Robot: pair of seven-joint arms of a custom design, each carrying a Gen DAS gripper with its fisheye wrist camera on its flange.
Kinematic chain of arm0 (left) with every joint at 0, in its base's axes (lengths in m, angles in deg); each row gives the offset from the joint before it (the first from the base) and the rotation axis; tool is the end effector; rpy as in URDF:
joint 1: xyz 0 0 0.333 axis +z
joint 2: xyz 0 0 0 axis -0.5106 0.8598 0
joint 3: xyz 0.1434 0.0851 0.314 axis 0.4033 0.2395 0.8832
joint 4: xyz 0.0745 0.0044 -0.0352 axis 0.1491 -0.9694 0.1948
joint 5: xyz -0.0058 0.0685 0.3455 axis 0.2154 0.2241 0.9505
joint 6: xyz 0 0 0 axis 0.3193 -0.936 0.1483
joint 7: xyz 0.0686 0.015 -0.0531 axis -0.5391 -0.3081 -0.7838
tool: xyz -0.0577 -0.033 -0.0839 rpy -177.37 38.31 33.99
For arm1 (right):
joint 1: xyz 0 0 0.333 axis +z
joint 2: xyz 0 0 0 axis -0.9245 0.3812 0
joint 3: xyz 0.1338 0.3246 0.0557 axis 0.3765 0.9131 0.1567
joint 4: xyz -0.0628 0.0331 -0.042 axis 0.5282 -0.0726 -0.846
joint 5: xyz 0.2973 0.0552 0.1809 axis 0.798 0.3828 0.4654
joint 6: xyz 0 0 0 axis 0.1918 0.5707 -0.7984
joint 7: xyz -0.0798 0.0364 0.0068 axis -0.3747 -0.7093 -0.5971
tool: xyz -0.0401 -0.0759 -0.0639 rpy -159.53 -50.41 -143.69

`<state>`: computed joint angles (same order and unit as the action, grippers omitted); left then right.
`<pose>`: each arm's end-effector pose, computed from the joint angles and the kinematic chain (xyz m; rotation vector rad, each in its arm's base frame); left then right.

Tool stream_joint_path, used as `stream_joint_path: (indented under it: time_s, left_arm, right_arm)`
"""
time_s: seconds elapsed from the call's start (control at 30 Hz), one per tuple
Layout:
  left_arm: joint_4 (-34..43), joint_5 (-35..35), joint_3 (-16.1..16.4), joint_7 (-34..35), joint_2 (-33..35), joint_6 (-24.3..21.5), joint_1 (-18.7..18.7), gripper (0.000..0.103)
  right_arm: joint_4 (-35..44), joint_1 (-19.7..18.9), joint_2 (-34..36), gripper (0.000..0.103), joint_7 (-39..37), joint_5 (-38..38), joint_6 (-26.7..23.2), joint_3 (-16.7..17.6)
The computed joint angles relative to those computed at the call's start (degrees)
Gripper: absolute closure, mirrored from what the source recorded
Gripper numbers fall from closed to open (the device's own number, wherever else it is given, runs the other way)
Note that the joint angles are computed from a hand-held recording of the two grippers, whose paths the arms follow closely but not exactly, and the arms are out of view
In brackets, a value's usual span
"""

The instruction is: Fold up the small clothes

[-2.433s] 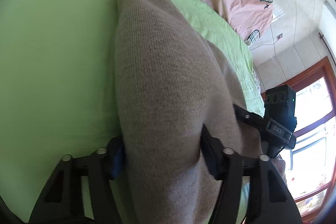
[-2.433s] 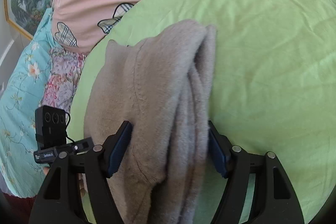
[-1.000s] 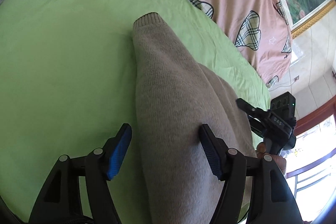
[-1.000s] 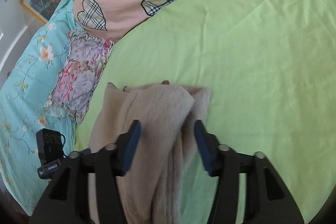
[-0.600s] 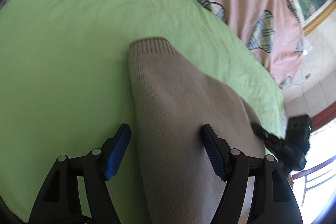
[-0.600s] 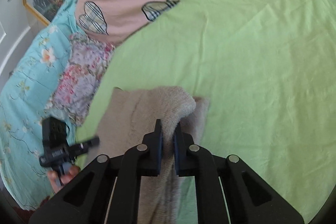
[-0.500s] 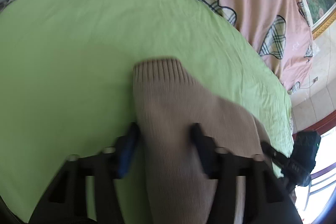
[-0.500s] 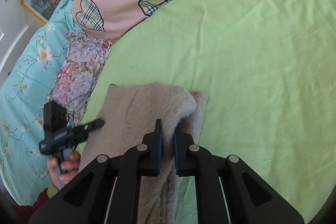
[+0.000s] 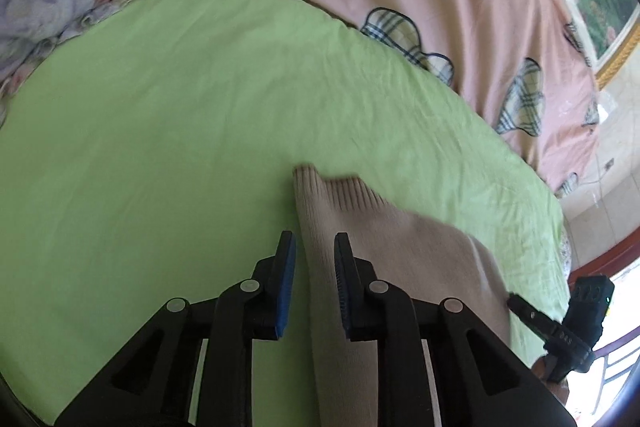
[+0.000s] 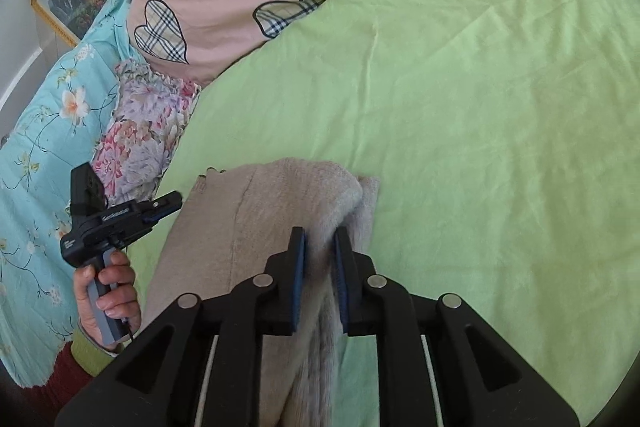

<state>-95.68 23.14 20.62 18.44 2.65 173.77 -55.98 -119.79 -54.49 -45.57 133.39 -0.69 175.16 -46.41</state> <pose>0.6362 -0.3589 0.4935 -2.4333 1.2356 -1.0201 0.6988 0.2761 0.4865 -1.8502 1.3274 0.1559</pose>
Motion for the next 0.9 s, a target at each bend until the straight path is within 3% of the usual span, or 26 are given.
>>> stream_joint_path:
  time_s: [0.1, 0.17, 0.23, 0.33, 0.43, 0.6, 0.73, 0.8, 0.9]
  left_arm:
    - [-6.94, 4.3, 0.85, -5.08, -4.55, 3.14, -3.69, 0.08]
    - [-9.46, 7.02, 0.31, -7.25, -6.45, 2.05, -5.79, 0.079]
    - [-10.47, 9.88, -0.72, -9.47, -7.85, -3.36, -8.71, 0.079]
    - [-11.41, 12.57, -3.64, -10.97, -9.07, -9.94, -11.24, 0.077]
    - [-12.97, 15.0, -5.92, -13.29, -10.1, -12.86, -12.96, 0.066]
    - [-13.64, 18.43, -8.08, -16.7, -9.68, -13.25, -14.41, 0.061]
    - [-11.33, 18.38, -8.46, -15.17, -7.72, -14.26, -15.13, 0.056]
    - [-9.34, 17.94, -8.48, -13.04, -6.26, -15.84, -15.72, 0.048]
    - [-6.94, 16.28, -8.25, -9.65, -4.37, -18.77, -16.35, 0.047]
  right_arm:
    - [-8.61, -1.85, -6.13, 0.082, -4.22, 4.07, 1.71, 1.34]
    - [-15.0, -2.7, -10.82, 0.073, -7.79, 7.53, 2.47, 1.74]
    - [-20.72, -2.75, -15.03, 0.063, -11.16, 10.8, 3.06, 1.39]
    - [-27.29, -2.33, -19.89, 0.062, -15.48, 15.16, 2.5, 0.37]
    - [-33.05, -1.33, -24.0, 0.062, -18.62, 18.43, 1.62, -1.18]
    - [-38.2, 1.53, -27.38, 0.062, -19.78, 19.14, 1.54, -3.9]
    - [-39.46, 3.27, -28.35, 0.062, -20.09, 18.31, 2.86, -4.67]
    - [-39.6, 4.13, -28.53, 0.062, -19.99, 17.07, 3.87, -4.73]
    - [-39.67, 5.39, -28.38, 0.062, -19.27, 14.07, 5.57, -4.62]
